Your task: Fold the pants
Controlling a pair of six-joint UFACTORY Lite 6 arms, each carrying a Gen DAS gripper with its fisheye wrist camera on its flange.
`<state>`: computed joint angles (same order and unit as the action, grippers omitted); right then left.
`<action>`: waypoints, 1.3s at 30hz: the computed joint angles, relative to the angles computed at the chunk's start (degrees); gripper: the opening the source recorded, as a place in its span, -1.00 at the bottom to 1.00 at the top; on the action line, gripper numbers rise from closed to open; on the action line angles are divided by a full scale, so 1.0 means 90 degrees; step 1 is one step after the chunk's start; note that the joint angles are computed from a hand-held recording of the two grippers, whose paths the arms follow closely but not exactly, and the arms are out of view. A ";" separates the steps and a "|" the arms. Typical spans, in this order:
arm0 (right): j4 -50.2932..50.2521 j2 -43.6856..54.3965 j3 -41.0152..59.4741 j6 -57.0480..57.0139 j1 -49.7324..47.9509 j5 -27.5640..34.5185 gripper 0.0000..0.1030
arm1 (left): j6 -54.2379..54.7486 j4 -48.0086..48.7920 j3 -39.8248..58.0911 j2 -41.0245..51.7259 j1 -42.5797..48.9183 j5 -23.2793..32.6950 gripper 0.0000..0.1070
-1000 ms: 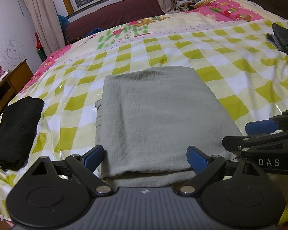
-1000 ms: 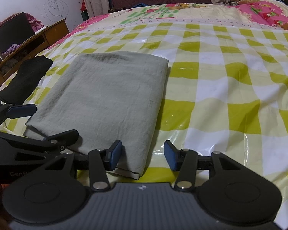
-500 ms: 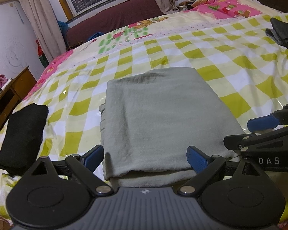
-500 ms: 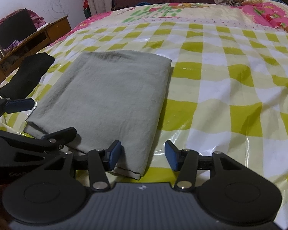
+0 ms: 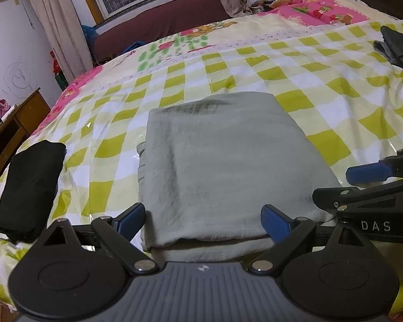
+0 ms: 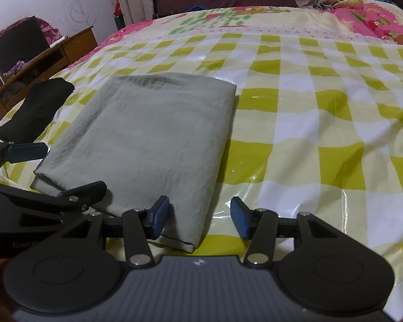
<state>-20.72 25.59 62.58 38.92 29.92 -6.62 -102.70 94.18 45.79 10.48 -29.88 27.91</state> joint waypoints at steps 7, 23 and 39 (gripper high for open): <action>0.0090 0.0019 -0.0015 -0.0098 -0.0013 -0.0058 0.01 | -0.0073 0.0060 -0.0006 0.0005 0.0014 -0.0025 0.93; 0.0063 0.0026 -0.0018 -0.0081 -0.0026 -0.0080 0.01 | -0.0130 0.0109 -0.0009 0.0022 0.0028 -0.0048 0.93; 0.0054 0.0028 -0.0027 -0.0078 -0.0030 -0.0093 0.01 | -0.0149 0.0129 -0.0022 0.0014 0.0035 -0.0055 0.93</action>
